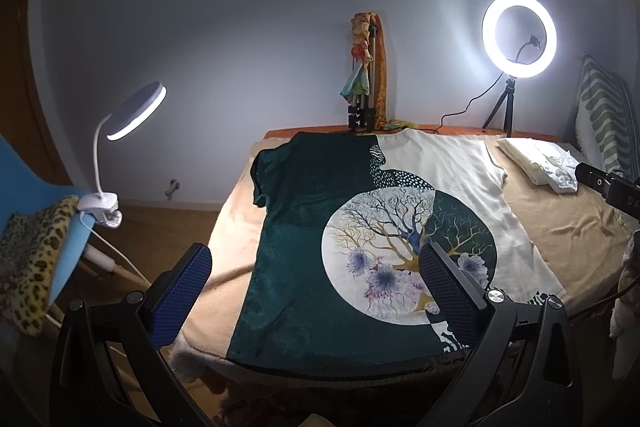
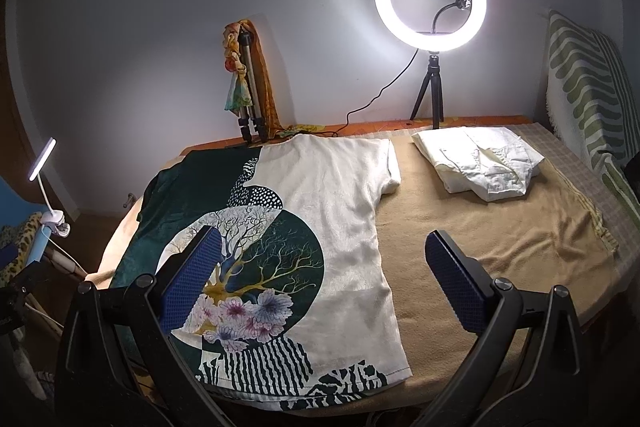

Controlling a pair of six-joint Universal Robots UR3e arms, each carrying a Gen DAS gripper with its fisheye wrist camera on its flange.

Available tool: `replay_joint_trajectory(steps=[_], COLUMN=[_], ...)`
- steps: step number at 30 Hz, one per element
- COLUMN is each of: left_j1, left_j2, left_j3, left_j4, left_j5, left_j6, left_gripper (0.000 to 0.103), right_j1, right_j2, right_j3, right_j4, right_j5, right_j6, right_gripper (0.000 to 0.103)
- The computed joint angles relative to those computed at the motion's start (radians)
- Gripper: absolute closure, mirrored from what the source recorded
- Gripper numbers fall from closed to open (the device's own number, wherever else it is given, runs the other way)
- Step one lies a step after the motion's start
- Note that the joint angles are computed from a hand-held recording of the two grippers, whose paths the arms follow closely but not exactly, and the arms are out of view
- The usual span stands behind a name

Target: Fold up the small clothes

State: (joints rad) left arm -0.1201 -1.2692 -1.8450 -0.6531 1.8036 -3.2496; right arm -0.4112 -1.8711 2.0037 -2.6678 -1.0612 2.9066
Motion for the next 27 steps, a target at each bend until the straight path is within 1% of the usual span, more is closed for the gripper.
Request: replay_joint_trajectory(steps=[4,10,13,17,20,24,25,26,27], left_j1=[0.009,0.057,0.1,0.17,0.25,0.4,0.414,0.447,0.496], left_j2=[-0.016,-0.04,-0.038,-0.016,0.024,0.097,0.1,0.114,0.134], left_j3=[0.0,-0.019,-0.048,-0.108,-0.176,-0.286,-0.293,-0.311,-0.336], left_j4=[0.01,0.023,0.036,0.054,0.056,0.044,0.038,0.028,0.012], left_j5=[-0.008,-0.049,-0.08,-0.119,-0.168,-0.275,-0.285,-0.311,-0.356], left_j6=[0.004,0.015,0.027,0.045,0.068,0.11,0.111,0.12,0.133], left_gripper=[0.0,0.0,0.0,0.0,0.0,0.0,0.001,0.001,0.002], right_j1=[0.047,0.116,0.16,0.22,0.288,0.388,0.408,0.431,0.451], right_j2=[0.045,0.127,0.185,0.274,0.356,0.479,0.507,0.539,0.569], right_j3=[-0.005,-0.047,-0.089,-0.181,-0.277,-0.458,-0.499,-0.54,-0.577], right_j4=[-0.048,-0.089,-0.106,-0.097,-0.094,-0.027,-0.017,-0.017,-0.025], right_j5=[-0.042,-0.089,-0.112,-0.113,-0.143,-0.161,-0.16,-0.161,-0.155], right_j6=[0.01,0.026,0.039,0.064,0.07,0.054,0.054,0.059,0.063], right_gripper=[0.0,0.0,0.0,0.0,0.0,0.0,0.0,0.0,0.0])
